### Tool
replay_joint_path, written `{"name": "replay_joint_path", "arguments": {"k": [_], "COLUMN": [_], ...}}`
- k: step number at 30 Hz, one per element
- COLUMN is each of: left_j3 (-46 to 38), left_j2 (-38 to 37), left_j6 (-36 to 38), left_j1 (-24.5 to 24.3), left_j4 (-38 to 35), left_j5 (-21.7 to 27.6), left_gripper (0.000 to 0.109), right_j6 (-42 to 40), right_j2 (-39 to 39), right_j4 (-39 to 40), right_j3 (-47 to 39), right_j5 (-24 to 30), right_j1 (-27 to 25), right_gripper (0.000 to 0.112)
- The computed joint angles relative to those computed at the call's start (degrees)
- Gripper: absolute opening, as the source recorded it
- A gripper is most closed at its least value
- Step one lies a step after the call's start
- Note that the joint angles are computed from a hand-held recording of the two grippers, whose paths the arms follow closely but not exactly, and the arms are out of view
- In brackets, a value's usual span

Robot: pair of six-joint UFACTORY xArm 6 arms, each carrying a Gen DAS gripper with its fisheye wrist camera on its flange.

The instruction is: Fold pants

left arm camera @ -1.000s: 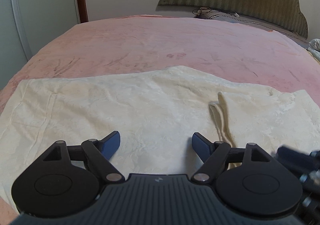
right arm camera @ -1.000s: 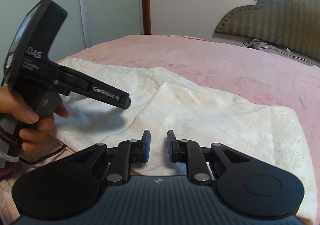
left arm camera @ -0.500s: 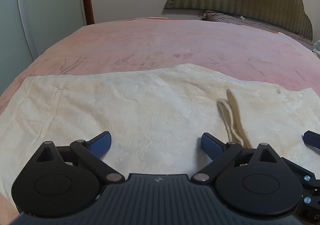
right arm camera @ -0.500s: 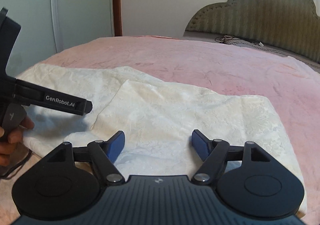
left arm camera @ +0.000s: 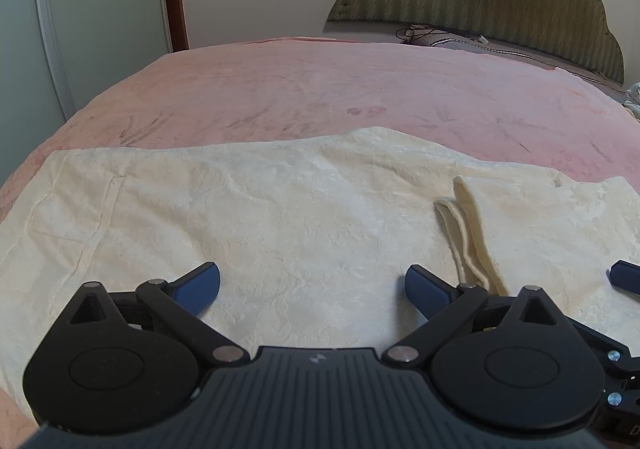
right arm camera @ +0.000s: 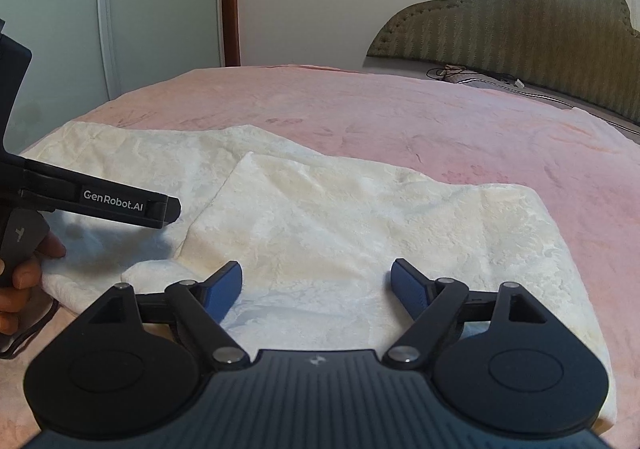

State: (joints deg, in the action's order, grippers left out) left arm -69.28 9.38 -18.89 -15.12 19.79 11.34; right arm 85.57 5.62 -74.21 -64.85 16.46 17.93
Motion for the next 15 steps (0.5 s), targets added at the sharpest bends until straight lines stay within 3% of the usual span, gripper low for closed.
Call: {"name": "replay_joint_path", "arguments": {"k": [15], "left_j3": [1.12], "left_j2": [-0.14], "left_j6": [-6.13], "left_j1": [0.44], "left_j4": [6.66], "left_j5": [-2.25], "left_gripper": [0.103], "right_j6": [-1.3], "right_j2": [0.96], "right_j4": [2.95], "right_j3": [-1.0], "right_j5": [3.13], "right_j1": [1.11], "right_gripper": [0.095]}}
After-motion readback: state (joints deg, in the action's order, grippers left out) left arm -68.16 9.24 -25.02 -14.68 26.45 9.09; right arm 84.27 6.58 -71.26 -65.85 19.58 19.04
